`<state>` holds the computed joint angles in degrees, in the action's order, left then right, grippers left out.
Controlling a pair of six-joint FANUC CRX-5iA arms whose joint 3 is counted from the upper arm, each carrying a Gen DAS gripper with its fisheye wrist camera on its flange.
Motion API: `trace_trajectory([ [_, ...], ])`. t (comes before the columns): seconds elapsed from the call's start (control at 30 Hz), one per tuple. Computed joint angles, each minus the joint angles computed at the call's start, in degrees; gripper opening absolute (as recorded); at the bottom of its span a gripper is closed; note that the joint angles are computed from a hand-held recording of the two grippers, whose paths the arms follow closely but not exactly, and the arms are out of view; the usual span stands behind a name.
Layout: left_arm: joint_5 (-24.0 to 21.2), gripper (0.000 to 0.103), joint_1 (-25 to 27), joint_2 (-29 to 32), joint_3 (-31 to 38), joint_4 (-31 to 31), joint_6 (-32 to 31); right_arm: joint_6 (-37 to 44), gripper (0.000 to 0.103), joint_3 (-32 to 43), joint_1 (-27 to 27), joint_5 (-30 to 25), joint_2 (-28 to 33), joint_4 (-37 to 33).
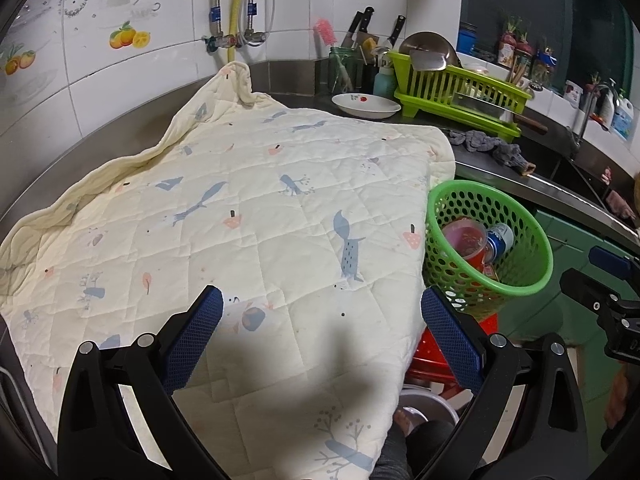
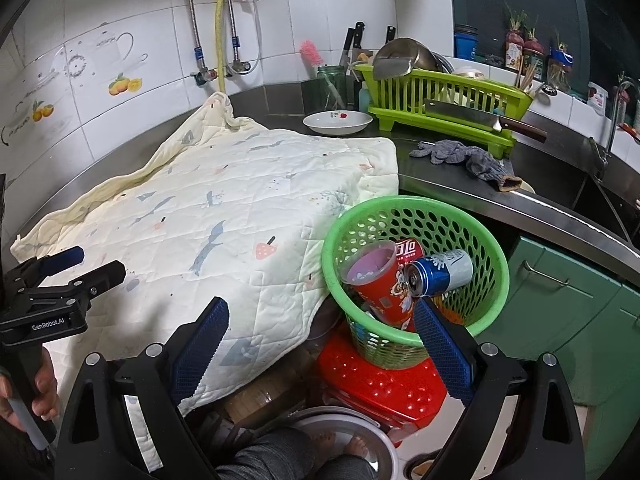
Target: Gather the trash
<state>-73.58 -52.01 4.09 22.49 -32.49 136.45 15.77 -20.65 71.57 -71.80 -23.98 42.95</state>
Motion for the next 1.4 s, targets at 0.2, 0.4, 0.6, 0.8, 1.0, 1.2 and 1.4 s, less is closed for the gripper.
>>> trace_trajectory([
  [0.2,-0.4,0.098,0.1,-0.2,-0.2,-0.2,0.4,0.2,0.091,0.1,-0.2,0.6,0.1,-0.2],
  [0.4,-0.7,0.098,0.1,-0.3,-0.2,-0.4,0.9,0.4,0.091,0.1,-0.2,0.6,0.3,-0.4],
  [0.6,-0.7,0.098,0.2,-0.4,-0.3,-0.5,1.1,0.5,0.091,-0.1,-0.3,1.3,0.1,-0.4],
  [0.8,-0.5,0.098,0.1,-0.5,-0.4,-0.8,1.2,0.8,0.091,0.0,-0.4,1.7,0.2,-0.6],
  [1.0,-1.2,0.098,-0.3,-0.6,-0.3,-1.9,2.3,1.5,0.091,0.2,-0.5,2.2,0.4,-0.8],
  [1.2,-4.0,0.098,-1.2,0.0,1.0,-4.3,3.1,2.0,0.091,0.4,-0.8,2.9,0.7,-1.2],
  [1.4,-4.2,0.098,-1.1,-0.3,0.7,-4.3,3.4,2.3,0.091,0.6,-0.7,3.0,0.9,-1.0],
])
